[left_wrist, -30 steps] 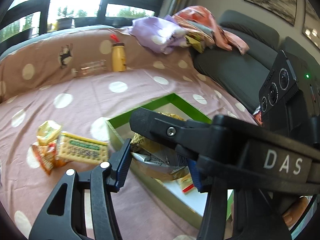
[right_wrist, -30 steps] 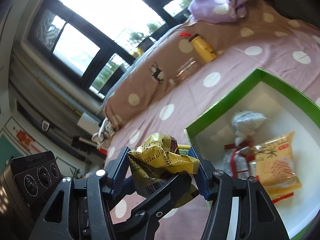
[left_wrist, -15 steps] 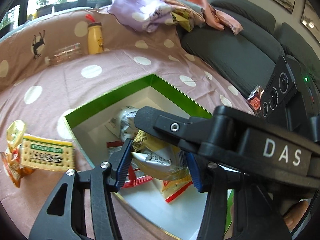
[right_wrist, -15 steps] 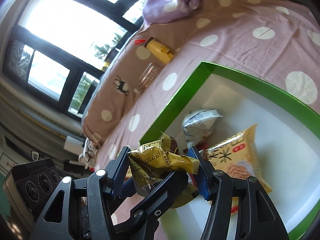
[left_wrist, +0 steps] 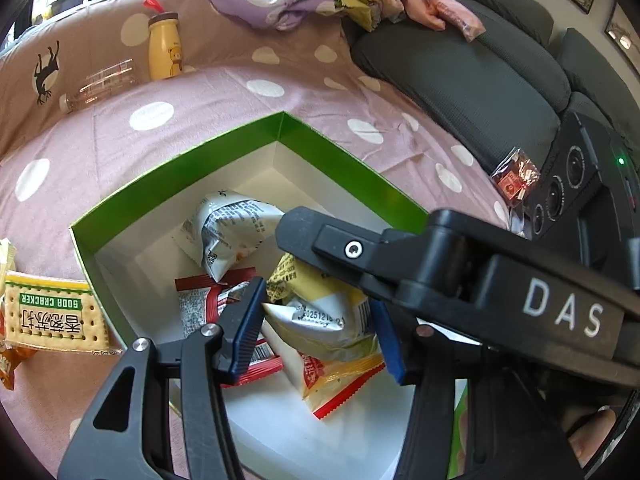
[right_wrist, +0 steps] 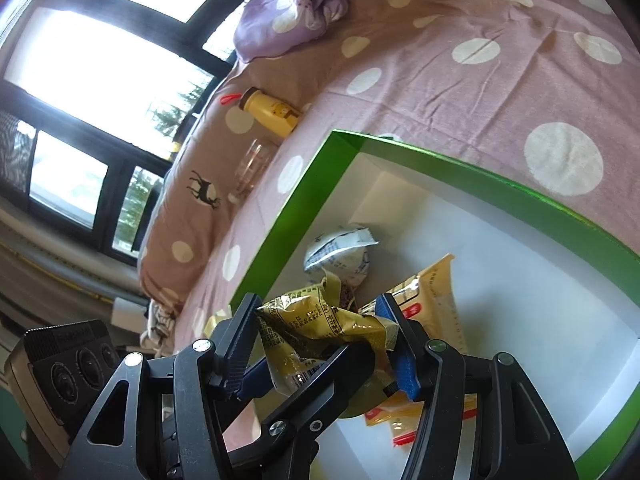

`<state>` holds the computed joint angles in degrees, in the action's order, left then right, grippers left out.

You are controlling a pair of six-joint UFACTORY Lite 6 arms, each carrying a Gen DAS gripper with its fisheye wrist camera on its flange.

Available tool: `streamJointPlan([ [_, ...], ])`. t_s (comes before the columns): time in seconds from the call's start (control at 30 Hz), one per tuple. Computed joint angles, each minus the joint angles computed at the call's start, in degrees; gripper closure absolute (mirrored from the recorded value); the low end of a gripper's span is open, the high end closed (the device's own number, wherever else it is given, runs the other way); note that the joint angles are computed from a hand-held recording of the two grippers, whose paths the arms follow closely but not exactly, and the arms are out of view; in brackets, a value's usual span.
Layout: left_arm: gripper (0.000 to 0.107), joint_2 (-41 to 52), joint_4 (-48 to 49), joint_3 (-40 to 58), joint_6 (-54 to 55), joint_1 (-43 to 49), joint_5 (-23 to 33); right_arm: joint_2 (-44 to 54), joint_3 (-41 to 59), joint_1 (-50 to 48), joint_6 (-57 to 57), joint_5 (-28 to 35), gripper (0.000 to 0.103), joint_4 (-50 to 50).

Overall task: Organize snacks
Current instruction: 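Lower the yellow bag into the box and open the right gripper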

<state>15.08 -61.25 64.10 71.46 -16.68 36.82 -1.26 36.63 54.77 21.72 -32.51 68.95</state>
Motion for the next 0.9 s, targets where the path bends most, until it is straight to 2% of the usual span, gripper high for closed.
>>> streamJointPlan([
  [0.43,0.052,-0.1,-0.4,-0.5,-0.6,-0.5,-0.7,-0.7,-0.1,0.9,-4.0,-1.2,0.041,5.9],
  [0.57,0.05,-2.2,-1.6,-2.5,1.4,1.5,0.7,-0.4,2.8,3.0,-17.4,-4.9,0.041,19.9],
  [0.7,0.048,-7.0,-2.9,-5.8,4.3,5.0,1.6,-1.0,3.8,5.3,-22.3,-10.0,0.041,25.8],
  [0.77,0.044,-9.4,-3.6,-7.4,5.7,7.7,2.6,-1.3,4.3,6.7,-23.1,-12.7,0.041,27.1],
  [0.83,0.033,-12.0,-3.9,-9.0,7.4,11.1,3.6,-0.7,6.3,7.8,-26.7,-14.8,0.041,29.8],
  [0.9,0.029,-14.6,-4.0,-10.7,9.1,15.1,4.5,0.3,8.4,9.0,-29.6,-17.2,0.04,32.1],
])
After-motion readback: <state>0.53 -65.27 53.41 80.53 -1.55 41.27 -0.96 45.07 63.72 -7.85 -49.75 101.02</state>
